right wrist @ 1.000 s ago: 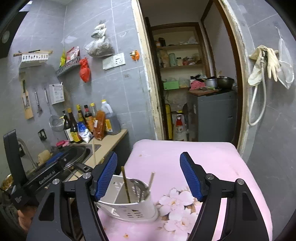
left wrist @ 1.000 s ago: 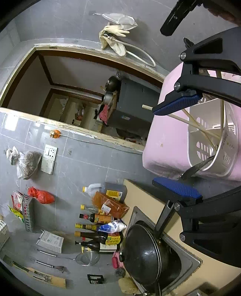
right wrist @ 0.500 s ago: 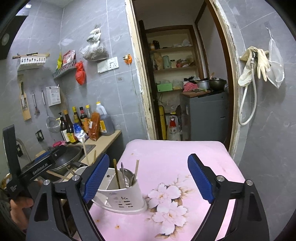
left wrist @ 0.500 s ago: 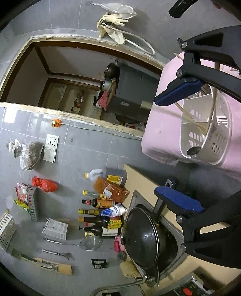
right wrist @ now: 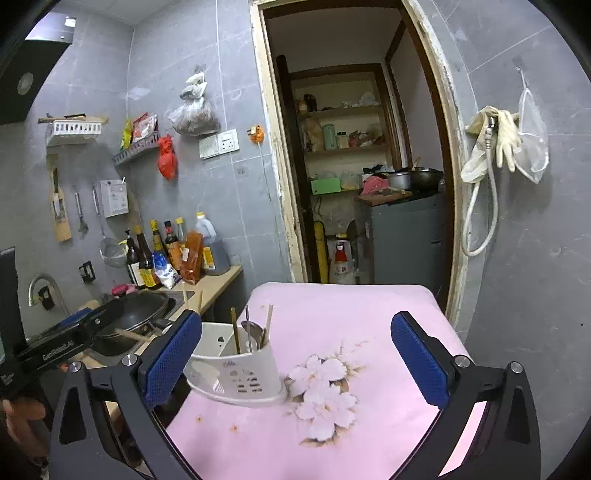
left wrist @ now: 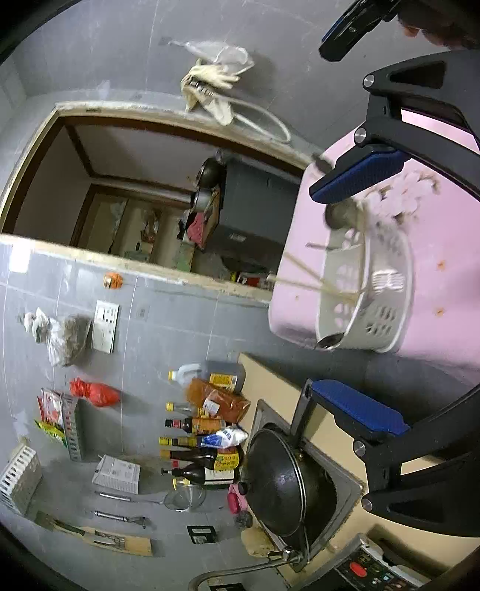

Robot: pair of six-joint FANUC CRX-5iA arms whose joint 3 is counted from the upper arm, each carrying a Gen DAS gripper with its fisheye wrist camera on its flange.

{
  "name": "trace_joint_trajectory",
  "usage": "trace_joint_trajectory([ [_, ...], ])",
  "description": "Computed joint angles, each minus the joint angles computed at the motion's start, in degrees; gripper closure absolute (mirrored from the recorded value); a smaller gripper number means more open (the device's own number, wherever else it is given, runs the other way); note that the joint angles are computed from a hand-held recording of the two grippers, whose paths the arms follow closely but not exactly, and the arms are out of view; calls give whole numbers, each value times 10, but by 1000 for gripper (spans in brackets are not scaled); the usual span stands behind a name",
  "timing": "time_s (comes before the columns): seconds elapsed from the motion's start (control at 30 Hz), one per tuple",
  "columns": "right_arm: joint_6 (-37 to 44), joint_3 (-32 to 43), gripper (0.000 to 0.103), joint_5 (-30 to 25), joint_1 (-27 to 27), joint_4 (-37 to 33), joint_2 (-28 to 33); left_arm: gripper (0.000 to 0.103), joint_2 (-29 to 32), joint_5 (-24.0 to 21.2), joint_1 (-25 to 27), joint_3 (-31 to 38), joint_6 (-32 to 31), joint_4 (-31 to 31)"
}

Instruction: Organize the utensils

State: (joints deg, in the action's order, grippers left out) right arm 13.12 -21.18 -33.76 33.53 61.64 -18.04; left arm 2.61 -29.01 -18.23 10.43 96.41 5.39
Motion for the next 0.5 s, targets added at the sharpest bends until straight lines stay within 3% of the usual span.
trace_joint_trajectory([
  [0.27, 21, -37, 0, -59, 46, -8, -57, 9, -48, -21, -26, -40, 0, -11],
  [0.5, 33, -71, 0, -124, 101, -18, -108, 8, -87, -43, -54, -68, 36, -59],
])
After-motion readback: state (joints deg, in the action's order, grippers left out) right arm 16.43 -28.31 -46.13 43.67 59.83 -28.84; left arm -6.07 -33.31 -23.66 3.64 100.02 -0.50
